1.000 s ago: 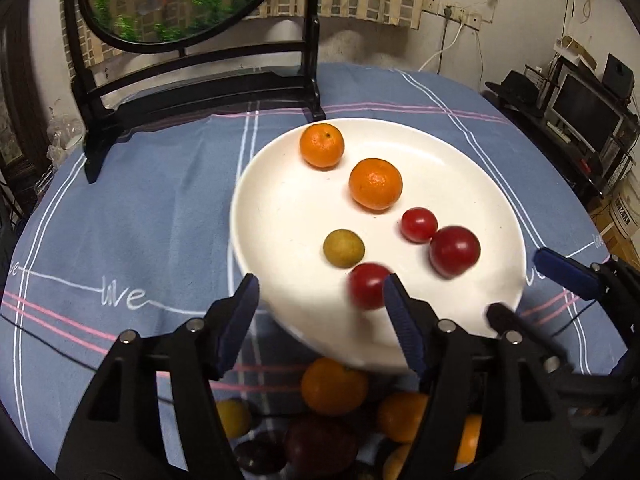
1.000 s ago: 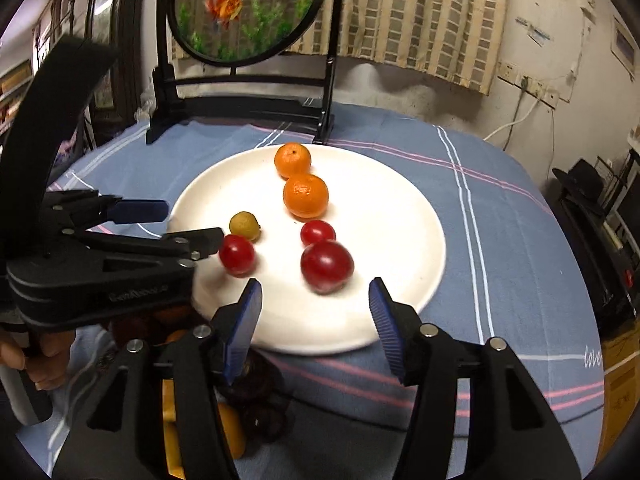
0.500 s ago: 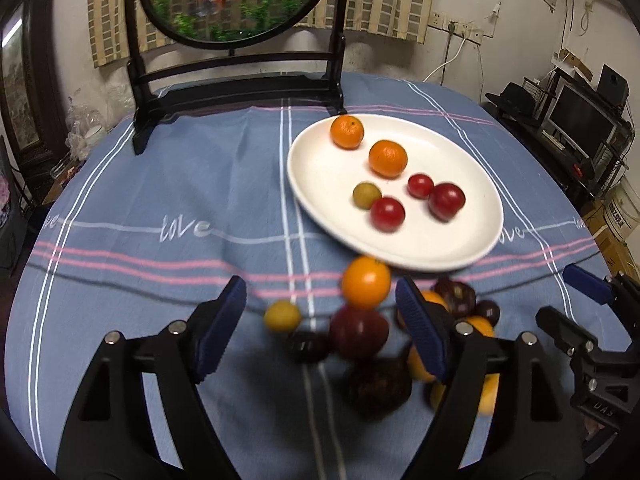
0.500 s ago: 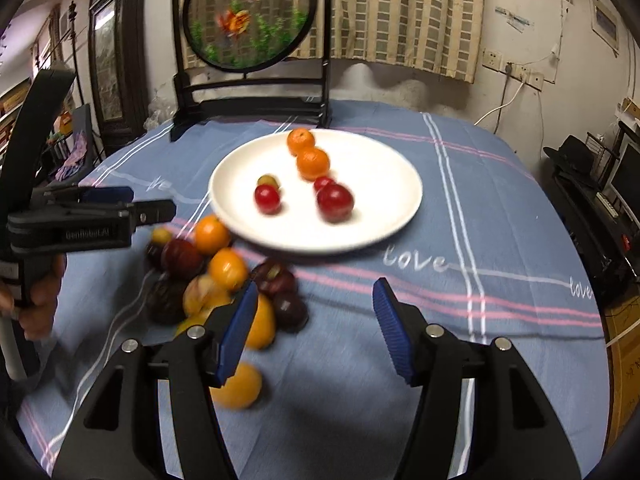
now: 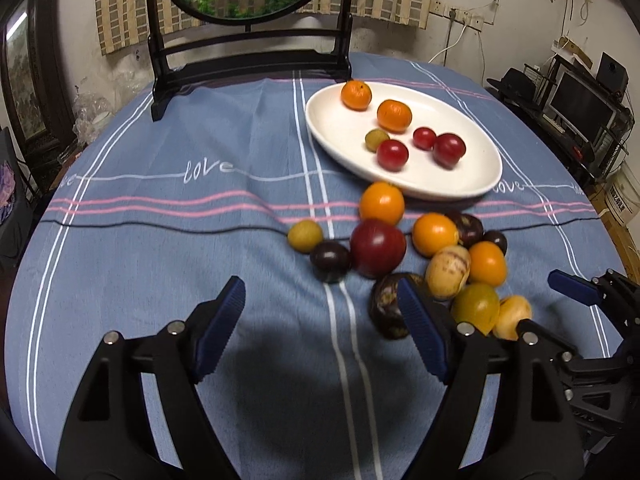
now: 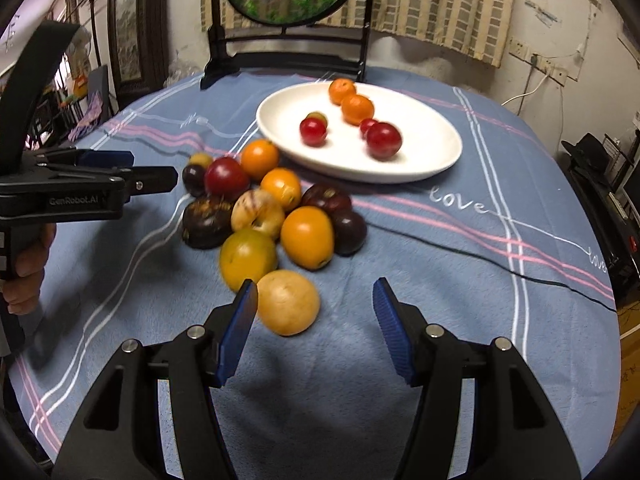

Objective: Organize fruits
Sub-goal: 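Place the dark mangosteen on the plate with the left tool while the right tool places a pale fruit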

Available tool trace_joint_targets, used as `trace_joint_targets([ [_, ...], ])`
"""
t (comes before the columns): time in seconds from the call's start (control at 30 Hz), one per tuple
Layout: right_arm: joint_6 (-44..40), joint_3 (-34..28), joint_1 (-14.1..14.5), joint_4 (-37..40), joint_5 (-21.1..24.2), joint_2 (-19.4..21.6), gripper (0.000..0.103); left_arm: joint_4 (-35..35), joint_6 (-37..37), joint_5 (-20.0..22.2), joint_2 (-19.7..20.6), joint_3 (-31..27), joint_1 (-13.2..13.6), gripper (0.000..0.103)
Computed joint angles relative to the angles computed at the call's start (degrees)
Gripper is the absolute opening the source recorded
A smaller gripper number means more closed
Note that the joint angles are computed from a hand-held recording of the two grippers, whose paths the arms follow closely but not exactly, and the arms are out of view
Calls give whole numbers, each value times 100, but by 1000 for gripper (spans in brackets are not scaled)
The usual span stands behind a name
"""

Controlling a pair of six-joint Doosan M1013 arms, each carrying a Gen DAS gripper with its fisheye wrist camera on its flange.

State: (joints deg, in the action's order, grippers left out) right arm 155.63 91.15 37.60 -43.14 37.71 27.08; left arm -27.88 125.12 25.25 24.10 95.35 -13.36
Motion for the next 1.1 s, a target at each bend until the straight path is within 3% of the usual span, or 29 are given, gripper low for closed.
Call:
trace_joint_targets([
  [0.17, -639, -268, -9, 483, 271, 218, 60, -4, 113, 37, -16, 76, -12, 80],
  [0.23, -780, -341, -23, 602, 333, 291, 40, 8, 163, 87, -8, 90, -31, 80],
  [0.27, -938, -307, -75, 846, 124, 269, 38, 48, 153, 87, -6, 100, -45, 80],
  [0.7, 497, 318, -241, 231, -679, -144, 38, 888, -503, 199, 138, 54, -347, 78],
  [0.93, 724, 431, -266, 31, -870, -222, 38, 1210, -947, 266, 282, -123, -455, 66],
  [1.0, 770, 438, -268, 1, -849, -225, 38, 1228, -943, 210, 270, -120, -486, 47],
  [1.1, 954, 452, -257, -191, -810, -231, 38, 1340, -1031, 180, 238, -92, -494, 46],
])
